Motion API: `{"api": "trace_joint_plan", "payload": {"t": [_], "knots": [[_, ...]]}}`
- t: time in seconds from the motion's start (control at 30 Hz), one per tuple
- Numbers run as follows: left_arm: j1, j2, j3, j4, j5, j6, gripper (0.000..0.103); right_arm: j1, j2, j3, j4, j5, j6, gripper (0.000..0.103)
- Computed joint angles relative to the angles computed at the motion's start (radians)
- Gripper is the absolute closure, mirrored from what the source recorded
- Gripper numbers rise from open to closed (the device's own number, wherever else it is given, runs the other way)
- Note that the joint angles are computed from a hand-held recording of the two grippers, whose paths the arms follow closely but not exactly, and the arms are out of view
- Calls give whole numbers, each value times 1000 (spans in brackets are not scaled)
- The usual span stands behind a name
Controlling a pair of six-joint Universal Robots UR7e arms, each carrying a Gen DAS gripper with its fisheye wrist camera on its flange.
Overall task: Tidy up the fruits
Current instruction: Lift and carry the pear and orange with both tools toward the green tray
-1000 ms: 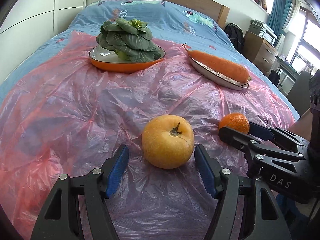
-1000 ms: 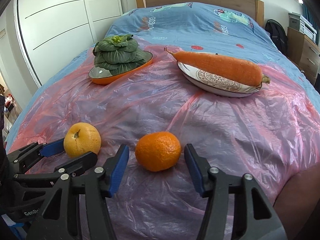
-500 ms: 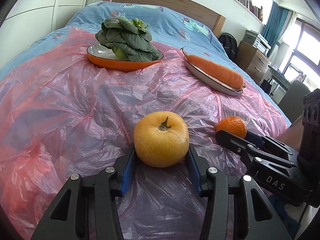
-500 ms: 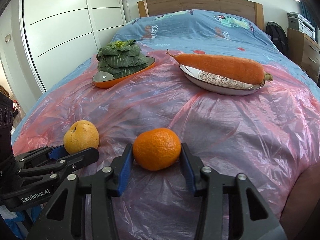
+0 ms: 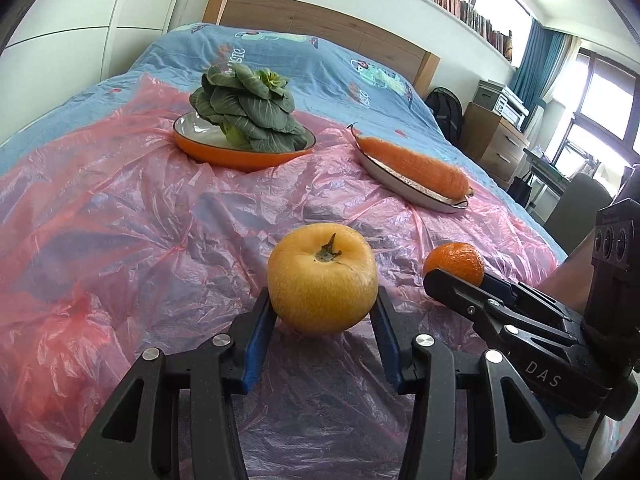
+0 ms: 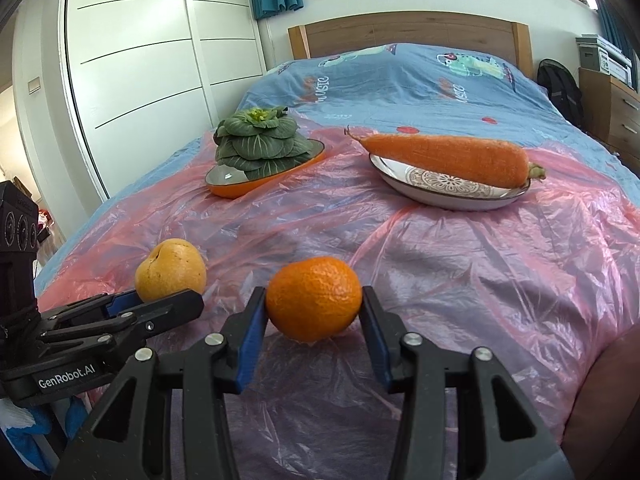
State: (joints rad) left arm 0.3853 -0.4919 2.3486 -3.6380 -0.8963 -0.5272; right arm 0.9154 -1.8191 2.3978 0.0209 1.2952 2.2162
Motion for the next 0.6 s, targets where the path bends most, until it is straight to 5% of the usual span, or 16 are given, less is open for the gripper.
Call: {"api": "trace_joint_plan", "payload": {"t": [0.23, 0.6], "knots": [[-70, -27, 35, -4, 72, -21, 61, 11, -32, 16, -7, -7, -21, 47], [-242, -246, 140, 257, 175, -228, 61, 120, -206, 50, 113, 74, 13, 47]]}}
